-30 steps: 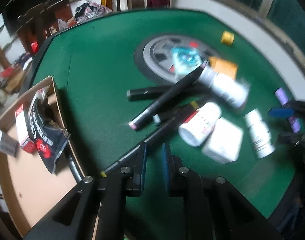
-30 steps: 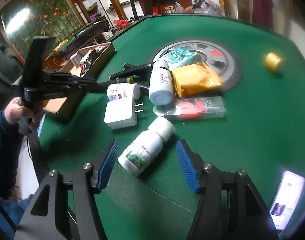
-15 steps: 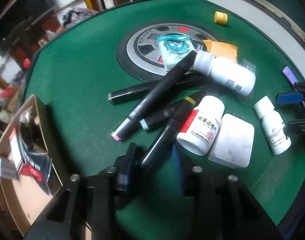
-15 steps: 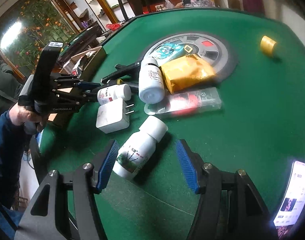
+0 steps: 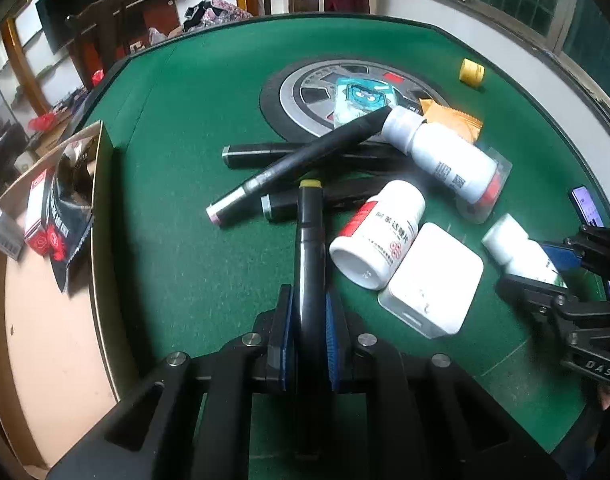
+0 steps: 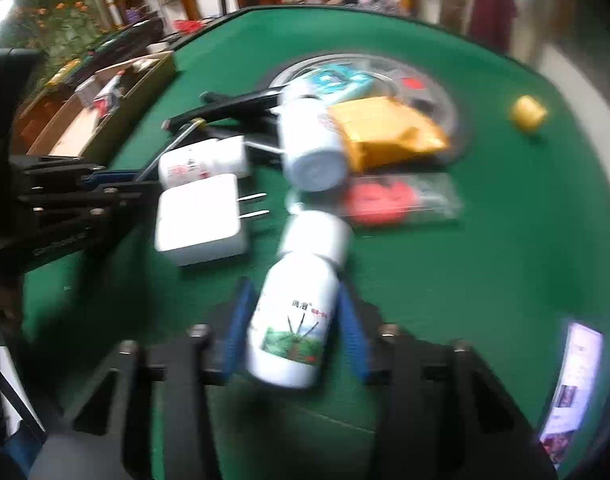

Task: Organize objects
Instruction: 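Grasp a black marker with the left tool while the right tool grasps the green-label white bottle, then carry the marker and bottle into the cardboard tray and open both tools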

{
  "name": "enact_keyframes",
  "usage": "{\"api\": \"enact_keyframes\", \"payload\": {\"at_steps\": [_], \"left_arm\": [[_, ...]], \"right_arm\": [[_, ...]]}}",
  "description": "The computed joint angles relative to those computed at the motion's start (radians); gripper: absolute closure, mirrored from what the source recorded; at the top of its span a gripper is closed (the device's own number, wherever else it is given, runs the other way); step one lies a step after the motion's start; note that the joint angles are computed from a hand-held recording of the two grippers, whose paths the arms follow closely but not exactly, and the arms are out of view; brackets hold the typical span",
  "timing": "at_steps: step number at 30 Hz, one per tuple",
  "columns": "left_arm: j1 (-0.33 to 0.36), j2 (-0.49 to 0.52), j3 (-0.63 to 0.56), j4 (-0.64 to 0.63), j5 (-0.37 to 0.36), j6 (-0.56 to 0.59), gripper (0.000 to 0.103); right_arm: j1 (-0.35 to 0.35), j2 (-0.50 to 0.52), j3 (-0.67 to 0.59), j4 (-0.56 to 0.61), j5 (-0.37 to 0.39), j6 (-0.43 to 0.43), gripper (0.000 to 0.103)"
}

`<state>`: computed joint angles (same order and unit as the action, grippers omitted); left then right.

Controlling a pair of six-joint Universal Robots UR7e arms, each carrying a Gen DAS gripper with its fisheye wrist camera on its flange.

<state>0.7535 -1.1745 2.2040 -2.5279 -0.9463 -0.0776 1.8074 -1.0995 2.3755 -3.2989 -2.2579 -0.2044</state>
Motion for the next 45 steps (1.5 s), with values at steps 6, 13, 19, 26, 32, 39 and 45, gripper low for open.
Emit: {"api": "enact_keyframes", "payload": {"at_steps": [6, 13, 19, 26, 32, 39, 45], "left_arm": [[0.03, -0.049, 0.04, -0.077, -0.093, -0.021, 0.091], [0.051, -0.133, 0.08, -0.103, -0.169, -0.056, 0.091], [0.034, -0.184, 0.103, -0.129, -0.147, -0.055, 0.091], [0.054, -0.284, 0.11, -0.134, -0.139, -0.059, 0.091], [0.083, -0.348, 0.105, -0.138, -0.12, -0.06, 0.091], [0.123, -0.409, 0.1, -0.149, -0.091, -0.052, 0.091], [0.184, -0.437, 0.085, -0.159, -0.066, -0.04, 0.091]], "right_arm": [[-0.045, -0.078, 0.061, -0.023, 0.072, 0.014, 0.071], [-0.038, -0.113, 0.082, -0.047, 0.098, 0.035, 0.071], [0.006, -0.085, 0.063, -0.042, 0.104, 0.031, 0.071], [0.056, -0.046, 0.016, -0.01, 0.117, 0.026, 0.07], [0.1, 0.007, -0.045, 0.023, 0.139, 0.023, 0.07], [0.145, 0.083, -0.128, 0.075, 0.177, 0.032, 0.07], [0.199, 0.163, -0.227, 0.133, 0.202, 0.017, 0.07]]}}
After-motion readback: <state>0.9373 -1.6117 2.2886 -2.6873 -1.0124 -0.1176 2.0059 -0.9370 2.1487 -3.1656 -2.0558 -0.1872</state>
